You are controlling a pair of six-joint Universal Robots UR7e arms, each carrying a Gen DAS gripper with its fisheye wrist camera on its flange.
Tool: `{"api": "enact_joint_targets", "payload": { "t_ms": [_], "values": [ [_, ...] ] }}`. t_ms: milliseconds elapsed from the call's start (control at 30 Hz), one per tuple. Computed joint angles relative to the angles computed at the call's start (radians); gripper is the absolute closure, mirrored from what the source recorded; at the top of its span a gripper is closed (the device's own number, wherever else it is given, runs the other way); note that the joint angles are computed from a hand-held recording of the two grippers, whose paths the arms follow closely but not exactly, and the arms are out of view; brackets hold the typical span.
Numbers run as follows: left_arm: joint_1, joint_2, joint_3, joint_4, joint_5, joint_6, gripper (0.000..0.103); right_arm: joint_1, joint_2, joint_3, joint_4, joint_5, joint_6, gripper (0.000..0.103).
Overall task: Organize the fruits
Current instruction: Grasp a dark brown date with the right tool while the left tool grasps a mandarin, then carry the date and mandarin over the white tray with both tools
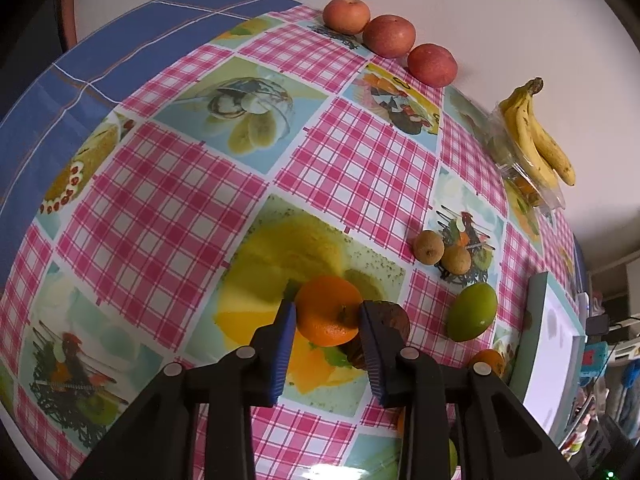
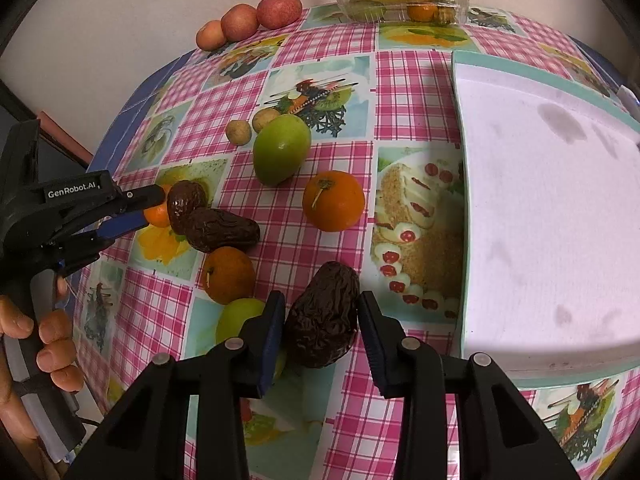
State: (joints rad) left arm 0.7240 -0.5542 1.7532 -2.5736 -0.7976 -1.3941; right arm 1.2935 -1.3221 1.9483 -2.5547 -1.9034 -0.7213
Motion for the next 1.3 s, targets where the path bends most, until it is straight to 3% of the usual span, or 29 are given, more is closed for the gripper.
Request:
{"api": "enact_joint_targets", "payload": {
  "t_ms": [267, 533, 767, 967, 1300],
  "values": [
    [-0.012, -0.041, 0.051, 0.027, 0.033, -0.114, 0.070, -0.002, -0.006, -0.003, -0.006, 0.004, -0.002, 0.066],
    [-0.053, -0.077, 0.084, 0.034, 0.103, -0.153, 0.070, -0.015, -0.031, -0.024, -0.019, 0.066, 0.030, 0.066],
    [-0.079, -0.039, 0.015, 0.047, 0.115, -0.051, 0.070, -0.016, -0.059, -0.043, -0.104, 0.087, 0.028, 0.066],
    [-0.087, 0.036, -0.099, 0.019, 0.062, 0.103, 0.070, -0.040, -0.034, -0.107, -0.200, -0.001, 0.078, 0.066],
    [-0.077, 0.219, -0.418, 0.108, -0.026, 0.348, 0.070, -0.090, 0.004, -0.235, -0.255, -0.053, 0.158, 0.066]
  ]
}}
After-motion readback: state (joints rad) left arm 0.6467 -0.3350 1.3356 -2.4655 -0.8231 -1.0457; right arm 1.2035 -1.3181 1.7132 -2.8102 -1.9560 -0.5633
